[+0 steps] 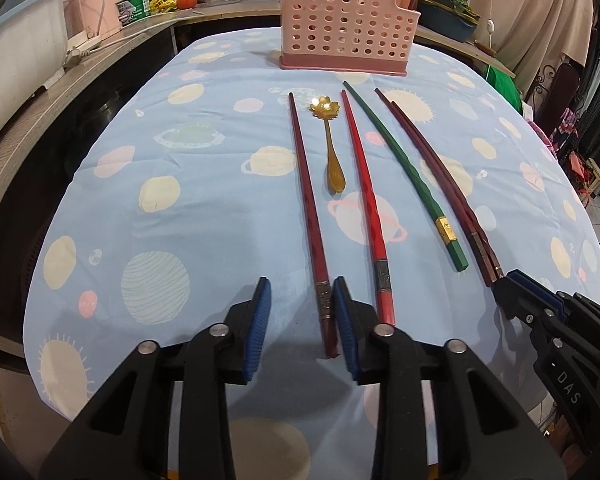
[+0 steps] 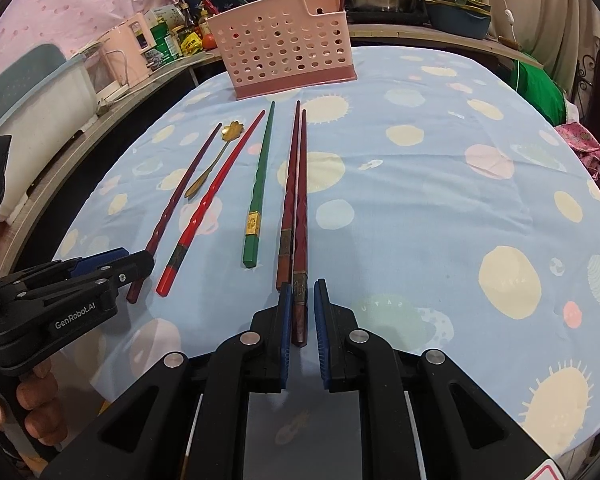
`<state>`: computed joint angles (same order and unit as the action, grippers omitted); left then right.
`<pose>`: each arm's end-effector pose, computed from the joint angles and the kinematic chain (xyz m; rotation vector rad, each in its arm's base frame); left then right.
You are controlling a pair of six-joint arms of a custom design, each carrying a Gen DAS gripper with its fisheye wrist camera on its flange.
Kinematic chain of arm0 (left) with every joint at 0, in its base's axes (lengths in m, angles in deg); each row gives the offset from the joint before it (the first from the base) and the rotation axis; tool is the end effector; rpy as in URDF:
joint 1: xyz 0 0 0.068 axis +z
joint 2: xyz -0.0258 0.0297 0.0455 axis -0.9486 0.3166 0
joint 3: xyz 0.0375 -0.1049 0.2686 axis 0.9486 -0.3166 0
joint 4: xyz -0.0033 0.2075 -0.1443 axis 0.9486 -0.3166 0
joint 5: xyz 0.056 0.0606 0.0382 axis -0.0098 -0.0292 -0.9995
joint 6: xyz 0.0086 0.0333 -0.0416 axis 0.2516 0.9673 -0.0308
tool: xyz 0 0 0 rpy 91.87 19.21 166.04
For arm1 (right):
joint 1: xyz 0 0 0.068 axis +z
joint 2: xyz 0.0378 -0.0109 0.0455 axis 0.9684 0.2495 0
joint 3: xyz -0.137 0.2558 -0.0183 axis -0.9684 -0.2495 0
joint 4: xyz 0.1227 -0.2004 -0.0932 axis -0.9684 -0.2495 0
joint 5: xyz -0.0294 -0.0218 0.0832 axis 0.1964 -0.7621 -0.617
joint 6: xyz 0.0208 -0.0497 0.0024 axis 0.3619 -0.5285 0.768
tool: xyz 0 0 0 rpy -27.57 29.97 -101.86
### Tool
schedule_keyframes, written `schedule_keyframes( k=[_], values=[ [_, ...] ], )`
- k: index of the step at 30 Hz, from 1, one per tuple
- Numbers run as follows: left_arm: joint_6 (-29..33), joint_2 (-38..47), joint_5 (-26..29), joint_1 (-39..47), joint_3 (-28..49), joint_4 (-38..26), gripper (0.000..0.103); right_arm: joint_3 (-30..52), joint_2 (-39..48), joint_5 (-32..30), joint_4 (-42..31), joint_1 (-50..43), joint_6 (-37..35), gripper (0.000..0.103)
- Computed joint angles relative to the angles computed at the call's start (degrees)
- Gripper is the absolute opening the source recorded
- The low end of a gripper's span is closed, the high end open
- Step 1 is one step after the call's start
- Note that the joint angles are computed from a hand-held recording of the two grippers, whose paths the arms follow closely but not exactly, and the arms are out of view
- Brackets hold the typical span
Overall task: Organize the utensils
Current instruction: 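Grasp a dark red chopstick with the right tool while the left tool grasps another, then lift both held dark red chopsticks and carry them over the pink holder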
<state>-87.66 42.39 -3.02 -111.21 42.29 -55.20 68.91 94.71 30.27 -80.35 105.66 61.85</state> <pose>0.3040 -0.2465 0.1345 0.4604 2.5303 -0.2243 0.2215 0.1158 0.1267 0.3062 2.4404 0.1331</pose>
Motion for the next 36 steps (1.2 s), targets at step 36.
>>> schedule_keyframes(
  k=[36],
  values=[
    [-0.69, -8.82, 3.92, 6.47, 14.84, -8.01, 0.007, 10.85, -18.54, -2.14, -7.7, -13.26, -10.78, 0.008]
  ],
)
